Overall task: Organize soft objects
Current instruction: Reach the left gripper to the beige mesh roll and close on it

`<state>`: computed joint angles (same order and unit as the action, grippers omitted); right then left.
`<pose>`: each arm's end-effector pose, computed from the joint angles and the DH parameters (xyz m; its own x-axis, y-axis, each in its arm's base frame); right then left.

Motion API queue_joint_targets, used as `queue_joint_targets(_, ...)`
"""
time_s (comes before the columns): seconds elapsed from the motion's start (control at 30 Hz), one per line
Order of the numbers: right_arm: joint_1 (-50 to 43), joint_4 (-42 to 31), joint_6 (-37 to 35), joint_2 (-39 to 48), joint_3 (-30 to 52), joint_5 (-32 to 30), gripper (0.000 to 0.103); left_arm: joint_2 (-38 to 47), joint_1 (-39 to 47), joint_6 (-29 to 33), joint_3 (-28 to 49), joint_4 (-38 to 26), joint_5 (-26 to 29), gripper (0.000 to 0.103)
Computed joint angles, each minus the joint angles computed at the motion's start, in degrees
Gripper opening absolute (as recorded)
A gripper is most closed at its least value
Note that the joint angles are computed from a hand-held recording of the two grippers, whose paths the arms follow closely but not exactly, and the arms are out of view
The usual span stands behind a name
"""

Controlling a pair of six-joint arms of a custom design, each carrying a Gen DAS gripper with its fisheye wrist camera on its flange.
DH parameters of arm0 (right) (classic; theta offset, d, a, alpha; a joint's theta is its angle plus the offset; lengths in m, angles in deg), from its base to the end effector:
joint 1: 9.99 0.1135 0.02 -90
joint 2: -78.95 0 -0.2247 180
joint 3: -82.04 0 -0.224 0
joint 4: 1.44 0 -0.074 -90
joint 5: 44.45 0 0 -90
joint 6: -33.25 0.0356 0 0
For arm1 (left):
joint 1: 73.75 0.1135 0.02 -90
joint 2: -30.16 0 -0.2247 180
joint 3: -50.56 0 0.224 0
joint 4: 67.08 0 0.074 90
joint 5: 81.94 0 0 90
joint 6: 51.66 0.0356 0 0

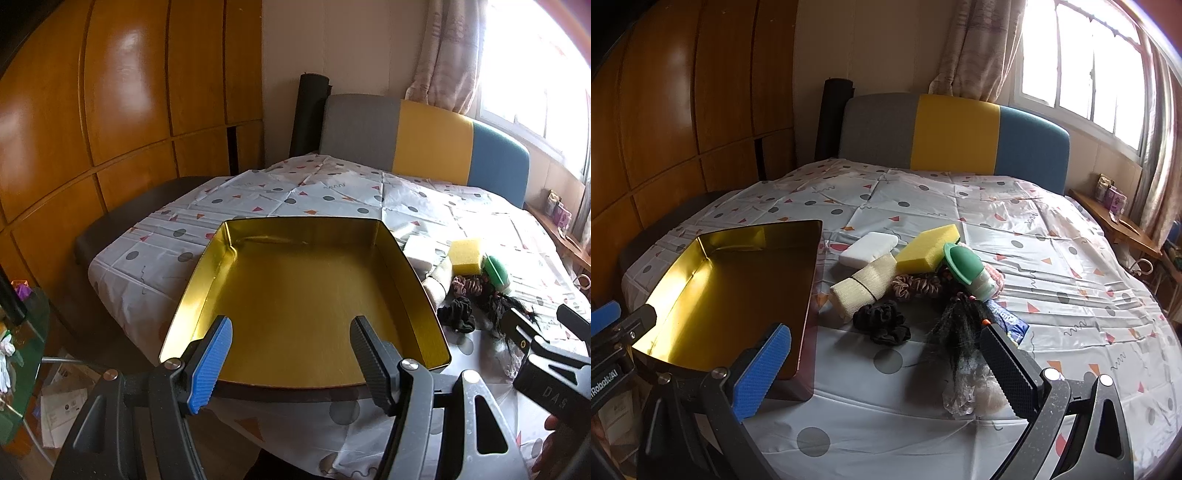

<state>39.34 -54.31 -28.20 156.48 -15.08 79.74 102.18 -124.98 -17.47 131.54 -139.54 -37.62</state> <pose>0.1875 0.1875 0.2775 -0.6038 -0.0962 -0.7913 -0.1042 0.9937 -0.0413 0.1551 -0.1525 0.2736 -0.6001 -0.1757 -0.7804 -0.2698 0.9629 -0.0093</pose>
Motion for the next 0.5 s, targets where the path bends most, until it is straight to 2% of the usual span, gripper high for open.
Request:
queue_joint_targets(0.1, -2.15, 0.61, -1.28, -1.17, -0.74, -0.92, 0.103, 0.71, 0.2, 1.35, 0.35, 0.87, 0.85, 0.067)
queue_joint_targets(0.2, -6.66, 1.19, -2.89, -3.02, -1.63, -4.32, 0.103, -0.1, 1.33, 5.91, -0.62, 4.82, 4.33, 0.07)
queue_joint_targets(0.27, -10.95, 1.34, -4.23, -4.02, -1.96, -7.58, 0.103, -2.46, 2.85, 11.48, -2.55, 10.64, 9.46, 0.074)
queue_joint_targets(0.33, -18.03, 1.6, -6.17, -4.98, -2.18, -13.54, 0.103, -2.96, 4.29, 15.71, -2.51, 14.08, 14.54, 0.08)
queue_joint_targets(0.43, -28.94, 1.28, -10.79, -4.4, -1.22, -21.1, 0.103, 0.73, 5.42, 19.3, 1.87, 15.41, 19.55, 0.081)
queue_joint_targets(0.5, -35.14, 1.24, -14.3, -2.74, 0.01, -24.24, 0.103, 3.82, 7.25, 20.47, 5.47, 15.74, 25.08, 0.081)
